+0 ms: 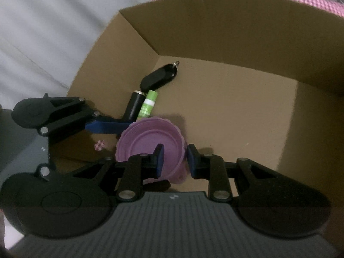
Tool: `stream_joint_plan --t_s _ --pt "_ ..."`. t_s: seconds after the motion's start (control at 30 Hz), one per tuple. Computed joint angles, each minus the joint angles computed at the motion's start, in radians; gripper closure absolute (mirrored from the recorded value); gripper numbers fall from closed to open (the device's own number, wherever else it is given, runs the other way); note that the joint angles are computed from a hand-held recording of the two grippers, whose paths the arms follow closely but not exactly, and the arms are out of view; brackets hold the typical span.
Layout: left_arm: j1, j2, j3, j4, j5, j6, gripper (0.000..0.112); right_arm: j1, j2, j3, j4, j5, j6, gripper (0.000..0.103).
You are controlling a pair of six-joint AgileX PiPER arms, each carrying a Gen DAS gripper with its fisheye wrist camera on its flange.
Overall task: Organize rigid objects
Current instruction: 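Open the right gripper to release the bowl in the box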
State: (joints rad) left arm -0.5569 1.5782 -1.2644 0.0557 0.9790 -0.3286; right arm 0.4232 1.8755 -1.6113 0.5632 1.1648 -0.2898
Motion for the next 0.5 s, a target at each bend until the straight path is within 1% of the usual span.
stream_joint_plan --t_s 0.07,0.1,0.27,0.5 --pt "0.003 -0.005 0.008 -0.002 -0.005 -0.004 0.036 -0.002 0.006 -0.004 0.007 0.002 0.005 0.080" --pt "0.001 -0.009 0.009 0.004 -0.003 -0.011 0.034 -0.003 0.019 -0.014 0.012 -0.001 0.002 0.079" --pt "0.008 -0.029 0.022 -0.005 -0.020 -0.023 0.033 -0.008 0.002 0.012 0.021 -0.019 0.006 0.077" --pt "-0.029 -0.107 0.051 0.052 -0.040 -0.085 0.031 -0.057 -0.079 0.096 0.105 -0.065 -0.046 0.069"
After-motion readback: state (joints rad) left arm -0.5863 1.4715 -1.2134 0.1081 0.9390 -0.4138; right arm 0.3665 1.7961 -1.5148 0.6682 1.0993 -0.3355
